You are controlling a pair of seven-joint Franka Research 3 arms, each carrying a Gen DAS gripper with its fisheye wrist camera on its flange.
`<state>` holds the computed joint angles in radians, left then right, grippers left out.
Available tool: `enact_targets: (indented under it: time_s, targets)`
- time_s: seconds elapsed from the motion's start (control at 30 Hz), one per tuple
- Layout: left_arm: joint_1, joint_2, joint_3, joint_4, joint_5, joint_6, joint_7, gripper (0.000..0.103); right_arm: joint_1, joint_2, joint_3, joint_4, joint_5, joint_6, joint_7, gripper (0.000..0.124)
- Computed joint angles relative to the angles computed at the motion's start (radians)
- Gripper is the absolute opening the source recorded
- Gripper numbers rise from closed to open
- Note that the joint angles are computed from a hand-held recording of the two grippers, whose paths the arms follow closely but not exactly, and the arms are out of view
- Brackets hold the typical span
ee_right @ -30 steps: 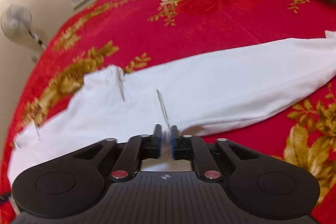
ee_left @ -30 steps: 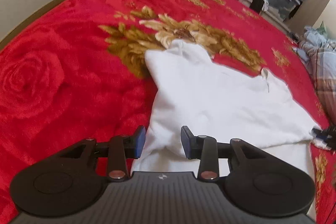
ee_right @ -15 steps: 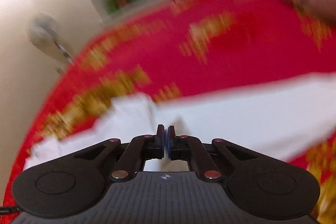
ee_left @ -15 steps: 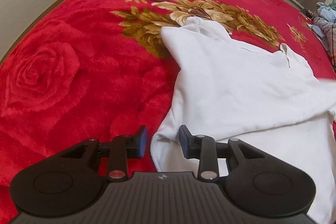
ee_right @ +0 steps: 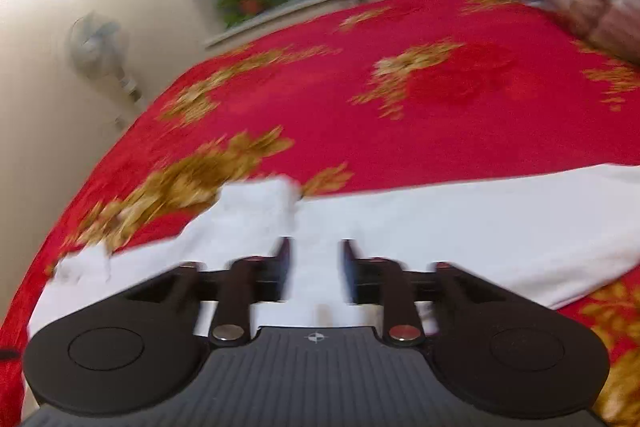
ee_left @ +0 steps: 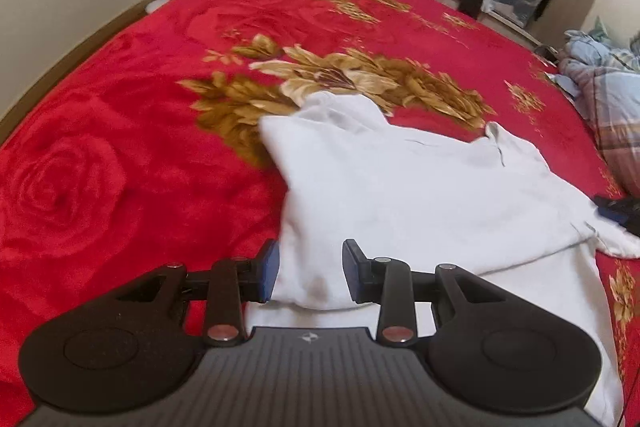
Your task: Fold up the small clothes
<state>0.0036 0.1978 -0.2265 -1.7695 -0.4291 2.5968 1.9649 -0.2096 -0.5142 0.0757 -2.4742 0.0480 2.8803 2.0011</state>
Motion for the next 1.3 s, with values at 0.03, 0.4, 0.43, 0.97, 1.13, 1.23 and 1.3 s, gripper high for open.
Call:
enact_targets:
  time_s: [0.03,0.4,0.43,0.97,1.13,1.23,1.3]
  targets:
    - [-0.008,0.006,0.005,0.002,0.03,-0.01,-0.015,0.039,0.011,0.022,-0.006,0.024,-0.001,-0.074,-0.014,0.048]
    - [-0.053,0.022,0.033,0.007,0.276,-0.041,-0.169,0.038,-0.02,-0.055,-0.033,0.01,-0.076,-0.16,0.083,0.051]
    - [-0.059,0.028,0.037,0.009,0.311,-0.052,-0.183,0.038,-0.034,-0.056,-0.029,0.011,-0.073,-0.174,0.101,0.051]
    - [-0.041,-0.027,0.013,-0.022,0.142,-0.01,-0.065,0.039,-0.384,-0.152,-0.164,-0.1,-0.131,-0.198,0.156,0.051]
    - [-0.044,-0.009,0.014,-0.006,0.157,-0.013,-0.083,0.039,-0.403,-0.083,-0.197,-0.105,-0.078,-0.137,0.151,0.051]
    - [-0.044,-0.001,0.011,0.0,0.168,-0.016,-0.089,0.039,-0.409,-0.055,-0.197,-0.107,-0.056,-0.09,0.142,0.051]
    - [-0.043,0.002,0.009,0.002,0.174,-0.017,-0.089,0.039,-0.424,-0.04,-0.19,-0.105,-0.052,-0.067,0.143,0.05]
